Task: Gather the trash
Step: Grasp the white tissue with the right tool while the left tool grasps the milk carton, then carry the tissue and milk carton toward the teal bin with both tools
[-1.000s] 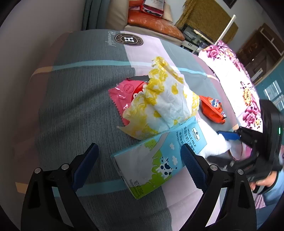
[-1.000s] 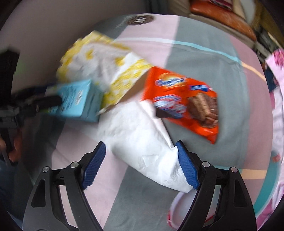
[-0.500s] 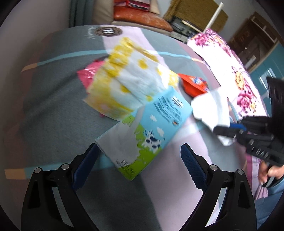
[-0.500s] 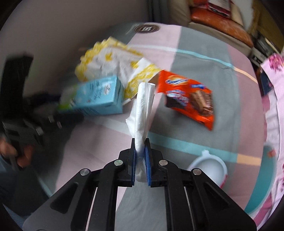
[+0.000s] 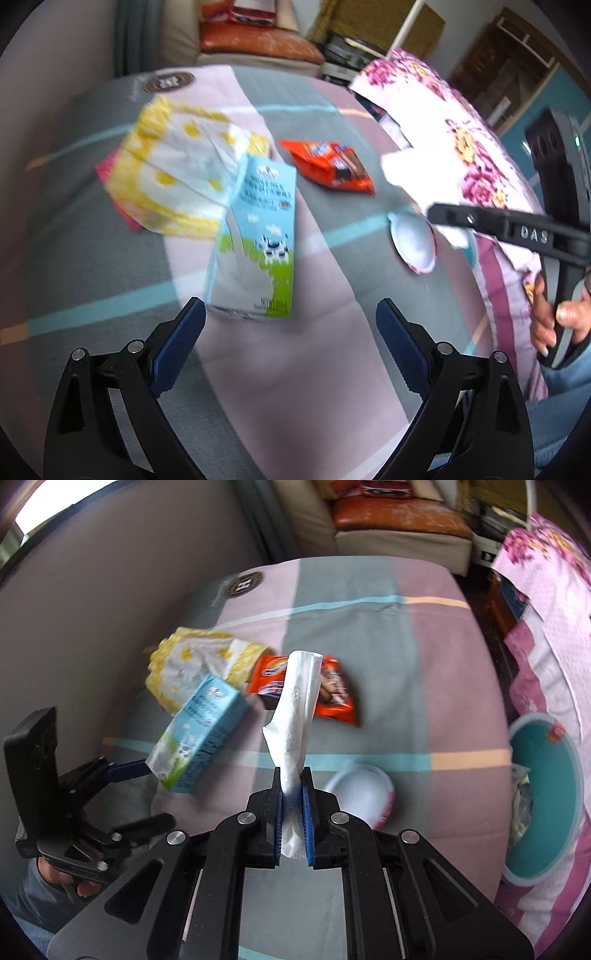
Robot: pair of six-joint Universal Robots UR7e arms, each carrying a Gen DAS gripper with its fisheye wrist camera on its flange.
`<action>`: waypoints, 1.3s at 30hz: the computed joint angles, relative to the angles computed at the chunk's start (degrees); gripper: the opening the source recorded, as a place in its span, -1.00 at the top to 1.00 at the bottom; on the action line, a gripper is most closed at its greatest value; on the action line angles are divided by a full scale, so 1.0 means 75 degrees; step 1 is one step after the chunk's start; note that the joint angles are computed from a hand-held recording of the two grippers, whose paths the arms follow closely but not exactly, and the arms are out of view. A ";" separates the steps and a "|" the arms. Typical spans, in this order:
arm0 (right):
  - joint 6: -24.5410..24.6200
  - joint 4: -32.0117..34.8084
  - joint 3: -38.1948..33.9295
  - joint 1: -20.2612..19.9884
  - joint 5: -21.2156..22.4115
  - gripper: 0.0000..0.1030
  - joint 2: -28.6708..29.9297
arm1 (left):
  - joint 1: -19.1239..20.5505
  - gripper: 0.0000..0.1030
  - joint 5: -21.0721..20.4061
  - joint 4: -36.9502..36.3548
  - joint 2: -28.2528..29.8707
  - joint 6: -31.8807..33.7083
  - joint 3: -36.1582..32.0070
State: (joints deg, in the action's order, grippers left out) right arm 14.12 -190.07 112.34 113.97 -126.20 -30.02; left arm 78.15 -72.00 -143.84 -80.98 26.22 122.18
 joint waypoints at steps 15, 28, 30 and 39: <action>0.0066 -0.1440 0.1108 -0.0378 0.0156 0.82 -0.0608 | -0.0451 -0.66 0.2156 -0.0343 0.1392 -0.1027 -0.0603; 0.0040 -0.2705 0.1988 -0.0854 0.0469 0.82 -0.0975 | -0.0985 -0.14 0.2585 -0.0727 0.1226 -0.1470 -0.0110; -0.0040 -0.2845 0.2057 -0.0865 0.0491 0.82 -0.0973 | -0.1095 -0.14 0.2577 -0.0769 0.1051 -0.1505 0.0035; -0.0195 -0.3461 0.2340 -0.0842 0.0671 0.82 -0.1007 | -0.1510 -0.14 0.2112 -0.0447 0.0350 -0.1959 0.0437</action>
